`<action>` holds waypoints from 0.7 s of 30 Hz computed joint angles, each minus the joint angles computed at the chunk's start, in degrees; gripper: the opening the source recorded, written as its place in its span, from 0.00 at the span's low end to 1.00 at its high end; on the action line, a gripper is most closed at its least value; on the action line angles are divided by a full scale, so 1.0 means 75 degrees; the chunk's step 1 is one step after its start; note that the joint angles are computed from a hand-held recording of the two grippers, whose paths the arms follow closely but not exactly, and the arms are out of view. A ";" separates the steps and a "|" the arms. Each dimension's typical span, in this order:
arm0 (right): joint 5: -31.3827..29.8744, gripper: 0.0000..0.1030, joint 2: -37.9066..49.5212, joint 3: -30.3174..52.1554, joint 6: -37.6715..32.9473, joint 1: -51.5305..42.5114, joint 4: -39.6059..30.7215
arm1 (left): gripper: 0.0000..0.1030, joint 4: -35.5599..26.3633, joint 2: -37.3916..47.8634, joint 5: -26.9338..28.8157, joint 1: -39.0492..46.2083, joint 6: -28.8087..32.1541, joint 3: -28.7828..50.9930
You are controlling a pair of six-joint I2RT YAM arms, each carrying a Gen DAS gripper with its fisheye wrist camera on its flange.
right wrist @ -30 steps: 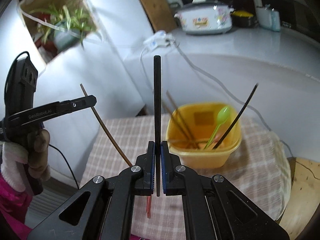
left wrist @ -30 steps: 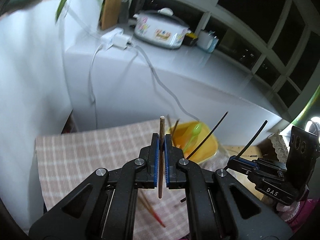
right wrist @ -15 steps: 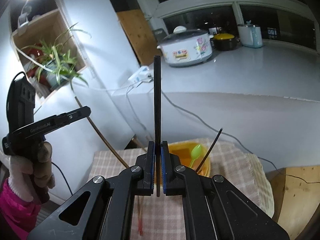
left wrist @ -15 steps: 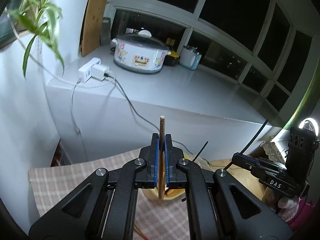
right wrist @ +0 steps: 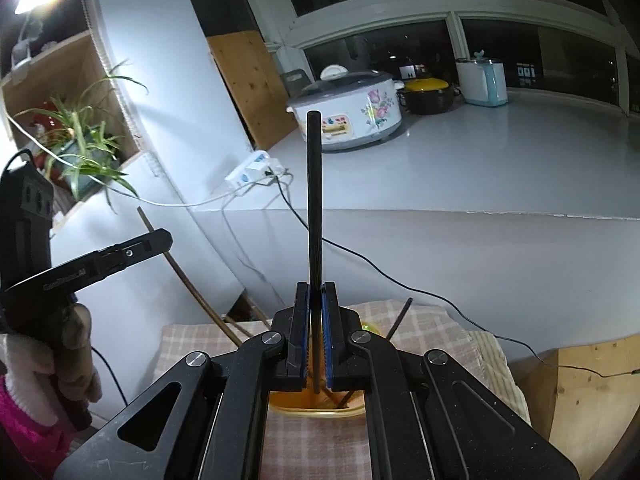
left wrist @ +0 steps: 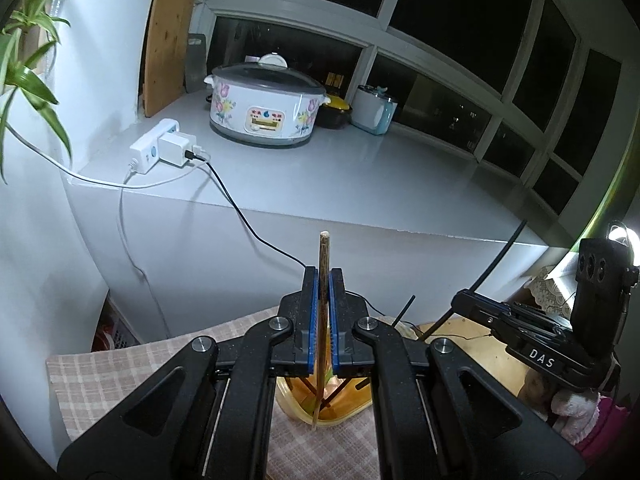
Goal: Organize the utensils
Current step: 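Lower both chopsticks into the yellow container and open both tools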
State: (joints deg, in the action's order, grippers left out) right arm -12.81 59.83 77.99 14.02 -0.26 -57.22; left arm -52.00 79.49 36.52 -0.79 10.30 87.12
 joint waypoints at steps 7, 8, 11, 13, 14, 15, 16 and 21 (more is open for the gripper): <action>0.0168 0.04 0.0227 -0.0283 -0.0163 -0.0060 0.0217 | 0.02 0.0314 0.0197 -0.0383 -0.0305 -0.0110 -0.0266; 0.0193 0.04 0.0262 -0.0331 -0.0182 -0.0063 0.0256 | 0.02 0.0354 0.0245 -0.0421 -0.0329 -0.0122 -0.0310; 0.0276 0.04 0.0373 -0.0467 -0.0225 -0.0035 0.0339 | 0.02 0.0439 0.0303 -0.0548 -0.0400 -0.0089 -0.0499; 0.0292 0.04 0.0453 -0.0600 -0.0248 -0.0001 0.0378 | 0.02 0.0477 0.0349 -0.0616 -0.0434 -0.0066 -0.0661; 0.0307 0.04 0.0488 -0.0656 -0.0256 0.0019 0.0406 | 0.02 0.0487 0.0361 -0.0618 -0.0435 -0.0063 -0.0745; 0.0338 0.04 0.0517 -0.0721 -0.0264 0.0053 0.0424 | 0.02 0.0493 0.0376 -0.0637 -0.0446 -0.0062 -0.0794; 0.0367 0.04 0.0538 -0.0788 -0.0265 0.0089 0.0441 | 0.02 0.0523 0.0381 -0.0679 -0.0466 -0.0063 -0.0878; 0.0433 0.04 0.0649 -0.1074 -0.0257 0.0192 0.0501 | 0.02 0.0695 0.0395 -0.0808 -0.0541 -0.0075 -0.1213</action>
